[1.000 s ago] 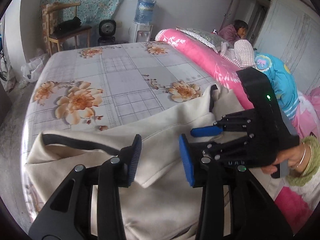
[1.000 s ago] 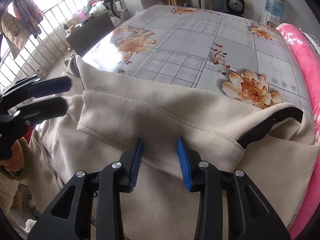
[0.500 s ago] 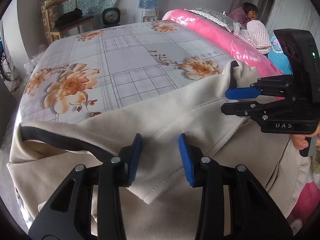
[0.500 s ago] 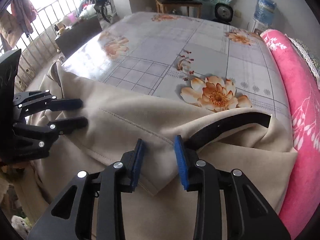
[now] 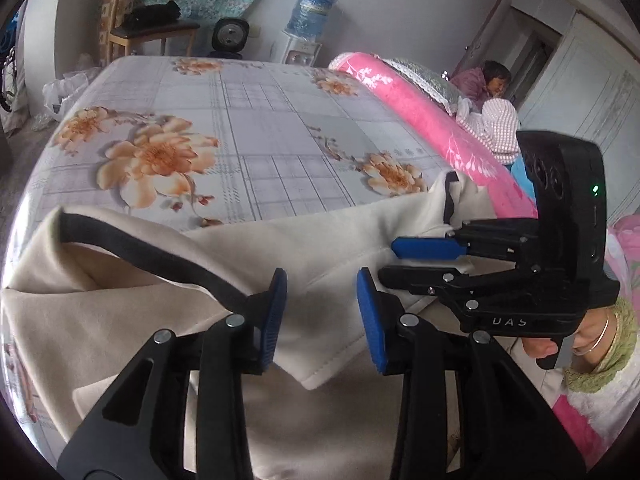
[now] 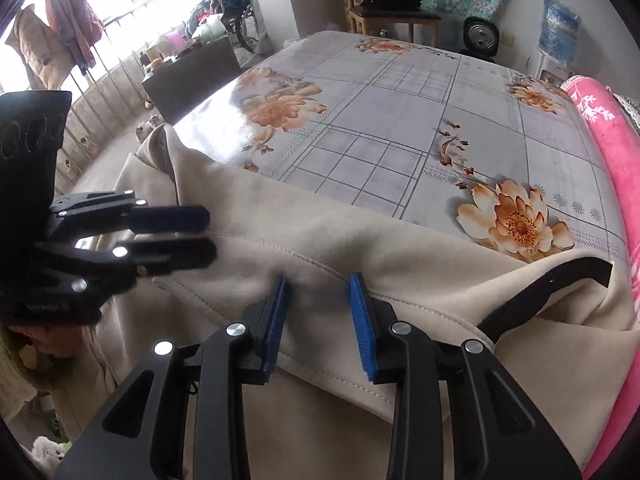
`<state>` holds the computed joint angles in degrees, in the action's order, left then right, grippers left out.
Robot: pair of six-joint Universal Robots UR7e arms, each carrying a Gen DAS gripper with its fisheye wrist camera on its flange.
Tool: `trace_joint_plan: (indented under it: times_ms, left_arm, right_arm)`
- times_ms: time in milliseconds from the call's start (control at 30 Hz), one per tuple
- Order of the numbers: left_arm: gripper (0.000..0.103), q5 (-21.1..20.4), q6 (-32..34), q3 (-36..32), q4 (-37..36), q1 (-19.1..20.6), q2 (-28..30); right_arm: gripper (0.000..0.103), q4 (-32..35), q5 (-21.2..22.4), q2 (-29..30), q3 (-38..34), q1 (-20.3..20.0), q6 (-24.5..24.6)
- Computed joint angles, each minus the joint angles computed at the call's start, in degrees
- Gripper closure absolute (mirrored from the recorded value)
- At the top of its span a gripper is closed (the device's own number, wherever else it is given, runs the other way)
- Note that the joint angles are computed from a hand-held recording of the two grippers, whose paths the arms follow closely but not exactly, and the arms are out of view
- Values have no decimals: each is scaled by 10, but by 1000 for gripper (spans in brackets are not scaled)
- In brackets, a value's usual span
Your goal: Fold large clothes
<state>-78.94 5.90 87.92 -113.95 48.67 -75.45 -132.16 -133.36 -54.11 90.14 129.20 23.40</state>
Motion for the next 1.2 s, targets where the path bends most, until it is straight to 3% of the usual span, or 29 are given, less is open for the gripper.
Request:
trace_joint_plan:
  times_ms: [100, 167, 233, 333, 433, 633, 767, 900, 1033, 1067, 1167, 1200]
  left_arm:
    - [68, 40, -9, -18, -2, 0, 8]
    - [68, 62, -36, -45, 38, 7, 26]
    - [68, 58, -54, -56, 60, 18, 33]
    - [68, 40, -47, -48, 41, 28, 28]
    - [68, 33, -46, -45, 33, 32, 27]
    - [68, 55, -41, -41, 37, 20, 19]
    - [68, 63, -46, -41, 24, 16, 3]
    - [68, 56, -53, -71, 15, 21, 7]
    - [68, 16, -84, -136, 60, 39, 56]
    - [68, 25, -90, -146, 71, 40, 67]
    - [68, 113, -104, -148, 86, 35, 84]
    - [73, 121, -106, -144, 89, 39, 83]
  right_arm:
    - [72, 23, -14, 7, -12, 5, -4]
    - [72, 39, -15, 5, -19, 9, 0]
    - [72, 20, -31, -5, -7, 16, -2]
    - [72, 35, -60, -30, 21, 13, 34]
    - [72, 9, -38, -55, 60, 2, 36]
    - [72, 56, -67, -54, 47, 15, 81]
    - [72, 65, -61, -68, 60, 16, 110]
    - [69, 31, -64, -77, 62, 27, 113]
    - [69, 2, -55, -65, 48, 24, 99]
    - [69, 2, -53, -58, 43, 21, 93]
    - [68, 23, -54, -49, 41, 11, 98]
    - [68, 29, -51, -50, 44, 8, 99]
